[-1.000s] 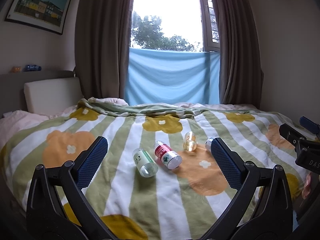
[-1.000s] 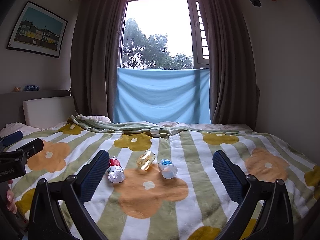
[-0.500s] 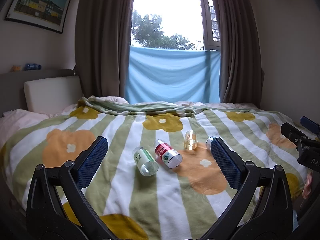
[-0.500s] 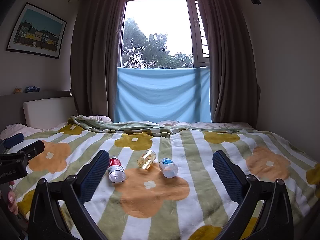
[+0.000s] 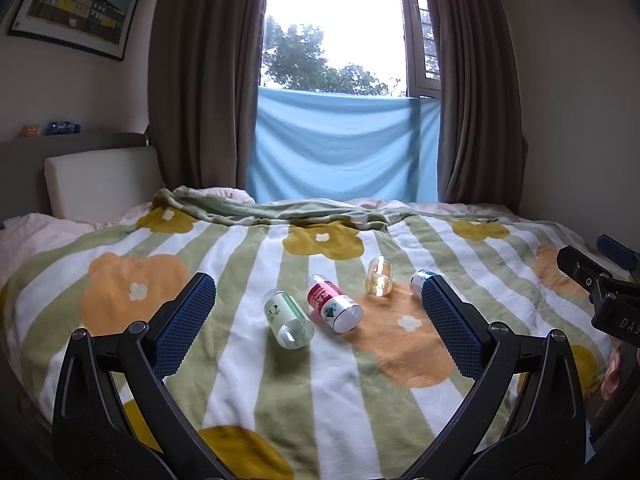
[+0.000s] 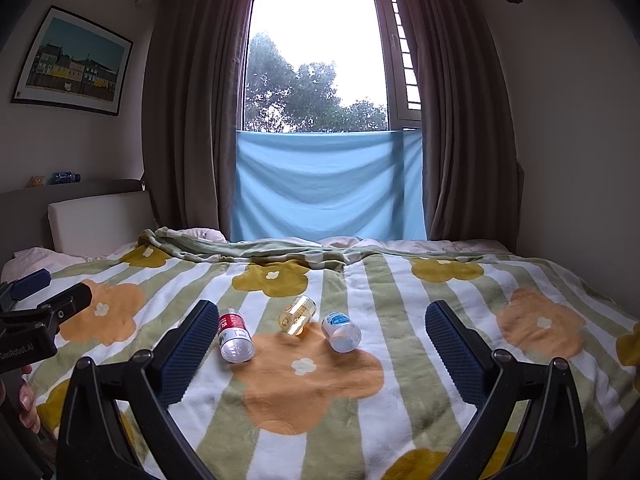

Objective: Flip cup upside down

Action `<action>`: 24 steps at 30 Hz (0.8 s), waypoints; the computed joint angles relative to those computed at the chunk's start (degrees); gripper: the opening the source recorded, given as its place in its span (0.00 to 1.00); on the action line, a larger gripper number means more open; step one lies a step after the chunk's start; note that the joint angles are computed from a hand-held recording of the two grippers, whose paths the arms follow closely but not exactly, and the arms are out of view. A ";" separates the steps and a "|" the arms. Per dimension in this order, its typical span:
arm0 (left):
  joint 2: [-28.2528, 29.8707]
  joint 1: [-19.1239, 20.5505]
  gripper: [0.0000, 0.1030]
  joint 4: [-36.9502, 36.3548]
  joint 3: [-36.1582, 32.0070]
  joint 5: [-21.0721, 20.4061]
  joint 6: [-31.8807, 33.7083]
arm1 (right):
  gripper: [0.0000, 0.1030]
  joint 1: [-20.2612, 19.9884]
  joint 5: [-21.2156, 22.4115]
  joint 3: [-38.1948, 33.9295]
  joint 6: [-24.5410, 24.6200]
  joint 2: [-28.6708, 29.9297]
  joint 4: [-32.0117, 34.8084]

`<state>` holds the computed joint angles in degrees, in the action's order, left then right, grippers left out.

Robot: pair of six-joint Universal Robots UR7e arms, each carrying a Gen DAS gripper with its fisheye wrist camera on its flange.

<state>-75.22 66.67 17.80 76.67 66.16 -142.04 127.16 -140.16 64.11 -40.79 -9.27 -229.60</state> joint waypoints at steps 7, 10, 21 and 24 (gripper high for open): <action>1.36 0.20 1.00 2.08 -2.36 -0.38 -1.26 | 1.00 -0.11 0.21 0.25 1.58 -0.16 1.63; 2.00 0.49 1.00 2.96 -3.46 -0.62 -1.77 | 1.00 -0.50 0.55 0.33 2.84 -0.46 3.51; 5.68 3.08 1.00 7.84 -9.16 -1.43 -4.33 | 1.00 -4.63 5.30 -7.21 16.11 -2.98 32.37; 7.04 4.24 1.00 9.11 -10.85 -1.59 -4.61 | 1.00 -6.51 6.49 -15.67 18.86 -0.89 44.55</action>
